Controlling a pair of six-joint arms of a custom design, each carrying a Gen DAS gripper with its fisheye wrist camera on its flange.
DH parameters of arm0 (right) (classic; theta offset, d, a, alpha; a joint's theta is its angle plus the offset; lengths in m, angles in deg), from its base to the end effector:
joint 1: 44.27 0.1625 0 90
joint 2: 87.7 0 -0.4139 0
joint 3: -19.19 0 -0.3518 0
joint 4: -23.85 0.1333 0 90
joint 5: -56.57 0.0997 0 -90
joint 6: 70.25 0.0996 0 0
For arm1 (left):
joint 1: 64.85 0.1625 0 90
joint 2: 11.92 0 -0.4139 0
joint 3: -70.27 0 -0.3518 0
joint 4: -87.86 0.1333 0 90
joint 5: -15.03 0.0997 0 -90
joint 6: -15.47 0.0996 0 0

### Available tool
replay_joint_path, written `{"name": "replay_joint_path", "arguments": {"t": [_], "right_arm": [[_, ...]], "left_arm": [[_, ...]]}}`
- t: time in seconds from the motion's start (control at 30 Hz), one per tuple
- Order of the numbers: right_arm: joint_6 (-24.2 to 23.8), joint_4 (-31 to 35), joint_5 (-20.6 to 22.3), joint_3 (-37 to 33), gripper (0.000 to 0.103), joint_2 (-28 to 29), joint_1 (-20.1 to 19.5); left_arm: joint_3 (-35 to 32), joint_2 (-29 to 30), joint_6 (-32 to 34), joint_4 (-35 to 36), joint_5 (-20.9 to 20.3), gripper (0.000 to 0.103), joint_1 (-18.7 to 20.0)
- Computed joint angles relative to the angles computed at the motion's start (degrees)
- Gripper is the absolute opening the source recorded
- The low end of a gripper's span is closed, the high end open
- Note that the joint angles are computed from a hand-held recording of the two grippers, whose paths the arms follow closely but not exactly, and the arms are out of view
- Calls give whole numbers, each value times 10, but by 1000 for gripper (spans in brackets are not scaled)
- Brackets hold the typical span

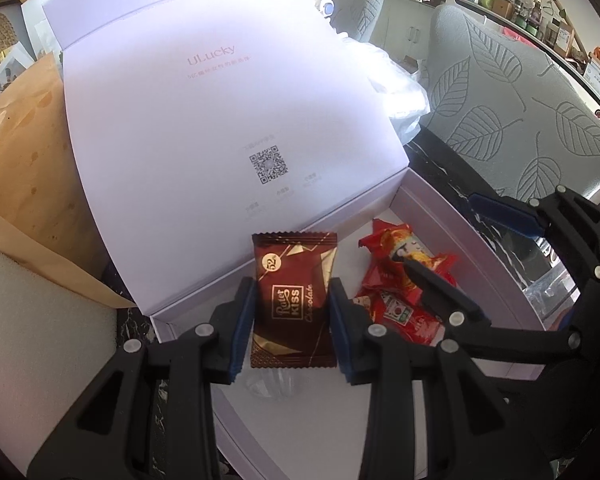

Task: Organize objects
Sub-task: 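Lower the brown packet into the box and open the left gripper while the right releases the red packet, then withdraw both grippers upward and back from the white box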

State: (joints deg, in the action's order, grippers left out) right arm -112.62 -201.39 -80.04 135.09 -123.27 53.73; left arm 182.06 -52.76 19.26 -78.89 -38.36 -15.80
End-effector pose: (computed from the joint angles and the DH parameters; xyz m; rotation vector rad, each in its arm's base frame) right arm 0.1312 -0.4956 0.0987 0.4473 -2.0060 0.7403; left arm -0.2052 -0.5305 0.0312 0.9272 2.3648 -0.3897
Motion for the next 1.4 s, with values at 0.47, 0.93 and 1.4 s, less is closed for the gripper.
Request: {"name": "replay_joint_path", "arguments": {"t": [0.47,0.93,1.4], "right_arm": [[12,-34,-13,47,64,-34,23],[19,-84,-43,100,64,-77,76],[70,-86,-88,148,66,-116,167]], "left_arm": [[33,-30,-27,-15,40,56,-45],[86,-93,-79,-9,59,57,-97],[162,-198,-161,32,100,69,-162]]}}
